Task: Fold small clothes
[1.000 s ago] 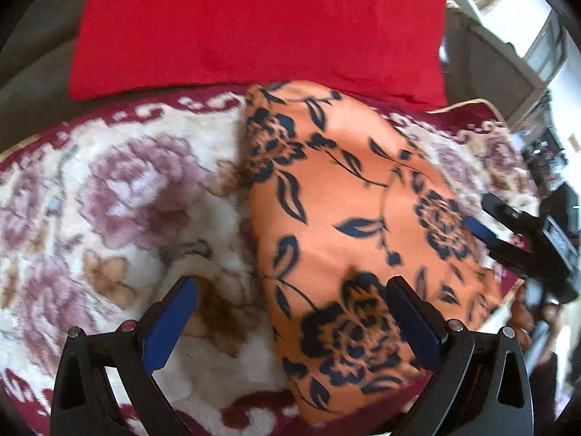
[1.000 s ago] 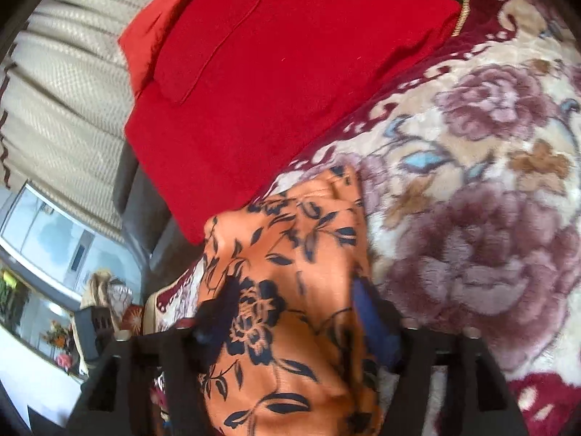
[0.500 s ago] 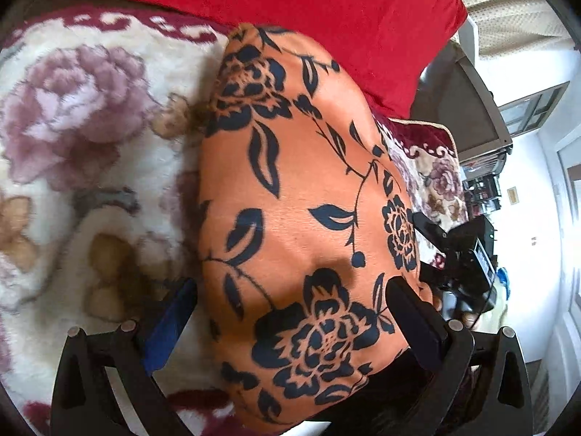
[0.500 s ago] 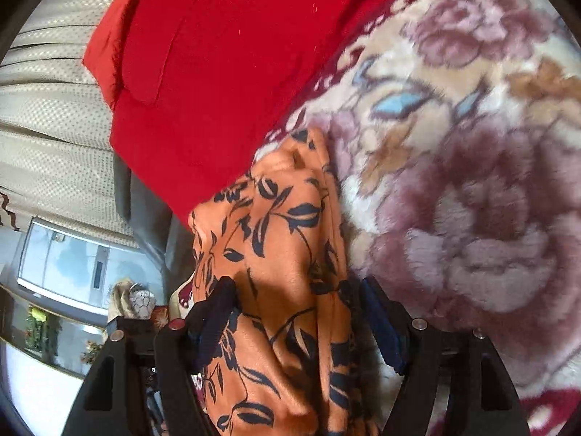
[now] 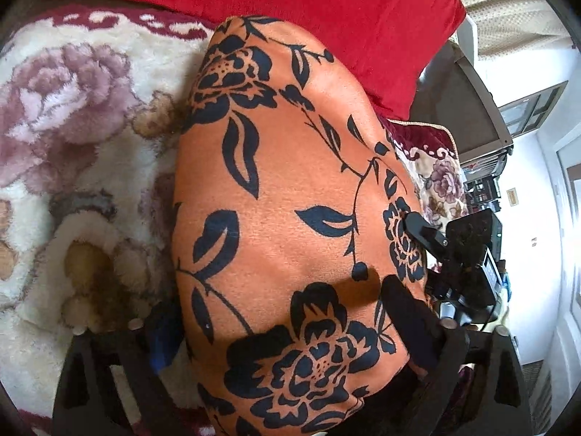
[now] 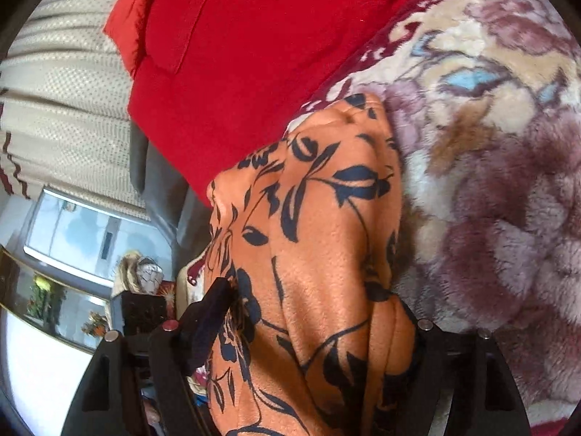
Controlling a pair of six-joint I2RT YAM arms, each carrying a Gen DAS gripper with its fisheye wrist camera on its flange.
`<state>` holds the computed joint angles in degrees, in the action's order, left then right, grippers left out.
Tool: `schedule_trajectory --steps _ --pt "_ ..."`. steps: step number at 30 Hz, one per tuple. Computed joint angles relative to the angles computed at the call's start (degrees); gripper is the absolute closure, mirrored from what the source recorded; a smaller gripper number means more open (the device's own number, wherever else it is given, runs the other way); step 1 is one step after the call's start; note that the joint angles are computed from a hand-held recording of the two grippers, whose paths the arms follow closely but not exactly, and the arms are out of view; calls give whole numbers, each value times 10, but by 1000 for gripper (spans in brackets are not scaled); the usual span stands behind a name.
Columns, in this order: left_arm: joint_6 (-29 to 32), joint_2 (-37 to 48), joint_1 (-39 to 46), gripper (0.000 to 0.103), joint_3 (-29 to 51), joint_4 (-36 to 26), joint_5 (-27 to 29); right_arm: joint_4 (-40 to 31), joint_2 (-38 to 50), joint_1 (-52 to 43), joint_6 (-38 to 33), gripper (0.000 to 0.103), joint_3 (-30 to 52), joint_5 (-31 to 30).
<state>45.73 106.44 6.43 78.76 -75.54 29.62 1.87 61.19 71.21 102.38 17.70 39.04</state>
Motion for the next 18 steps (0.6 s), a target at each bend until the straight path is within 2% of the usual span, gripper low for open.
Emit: schedule_trajectory --steps 5,7,9,13,18 --pt "14 -13 9 26 4 -5 13 -32 20 12 -2 44 27 23" --pt "19 -24 13 43 3 1 12 -49 26 19 -7 47 41 37" --pt "27 -33 16 49 6 2 9 -67 32 26 -21 50 61 53" --pt "41 -52 29 52 24 -10 15 -83 60 28 -58 52 106 67" --pt "64 -67 64 52 69 -36 23 -65 103 22 -131 53 161 70"
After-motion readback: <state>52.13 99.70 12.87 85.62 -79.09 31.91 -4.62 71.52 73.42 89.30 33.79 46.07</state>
